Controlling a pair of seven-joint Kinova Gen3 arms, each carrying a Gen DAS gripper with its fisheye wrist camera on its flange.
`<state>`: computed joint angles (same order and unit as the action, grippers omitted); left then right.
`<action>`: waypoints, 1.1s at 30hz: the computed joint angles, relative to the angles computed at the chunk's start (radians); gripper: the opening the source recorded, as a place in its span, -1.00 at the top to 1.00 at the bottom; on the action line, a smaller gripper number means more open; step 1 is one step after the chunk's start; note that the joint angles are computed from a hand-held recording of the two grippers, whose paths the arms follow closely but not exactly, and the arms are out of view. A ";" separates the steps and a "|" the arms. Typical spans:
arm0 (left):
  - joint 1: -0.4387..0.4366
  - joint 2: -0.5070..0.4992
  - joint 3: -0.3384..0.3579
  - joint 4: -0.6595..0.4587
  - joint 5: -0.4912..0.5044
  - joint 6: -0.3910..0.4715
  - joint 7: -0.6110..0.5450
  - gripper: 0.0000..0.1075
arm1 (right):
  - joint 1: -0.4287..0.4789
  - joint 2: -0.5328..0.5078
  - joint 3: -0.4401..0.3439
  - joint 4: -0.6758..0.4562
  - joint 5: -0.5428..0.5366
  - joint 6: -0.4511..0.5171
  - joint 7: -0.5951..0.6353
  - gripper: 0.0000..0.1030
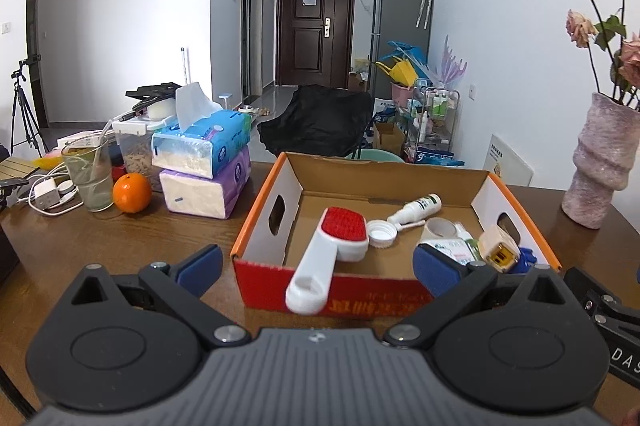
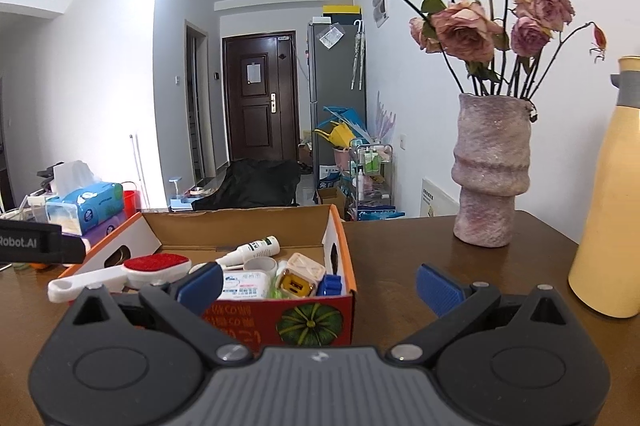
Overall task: Organize rigid objects
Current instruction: 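Withdraw both open tools from the box back over the table, then grasp the purple ribbed cap with the left tool while the right tool grasps a white cap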
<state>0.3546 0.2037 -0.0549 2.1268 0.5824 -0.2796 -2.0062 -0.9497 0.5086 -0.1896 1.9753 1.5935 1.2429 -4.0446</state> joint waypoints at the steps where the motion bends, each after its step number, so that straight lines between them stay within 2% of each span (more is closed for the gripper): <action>1: 0.001 -0.010 0.002 0.013 -0.001 -0.004 0.002 -0.92 | -0.007 -0.003 -0.003 0.006 -0.005 0.008 -0.003 -1.00; 5: 0.003 -0.038 0.015 0.051 0.014 -0.016 -0.006 -0.92 | -0.034 -0.014 -0.015 0.024 -0.037 0.041 -0.013 -1.00; 20: 0.012 -0.110 0.100 0.168 0.183 -0.049 -0.135 -0.92 | -0.110 -0.061 -0.072 0.131 -0.122 0.112 -0.077 -1.00; 27: 0.013 -0.110 0.133 0.200 0.196 -0.069 -0.132 -0.92 | -0.128 -0.070 -0.089 0.174 -0.155 0.131 -0.087 -1.00; 33: 0.044 -0.081 0.131 0.196 0.242 -0.080 -0.174 -0.92 | -0.121 -0.072 -0.098 0.197 -0.200 0.114 -0.068 -1.00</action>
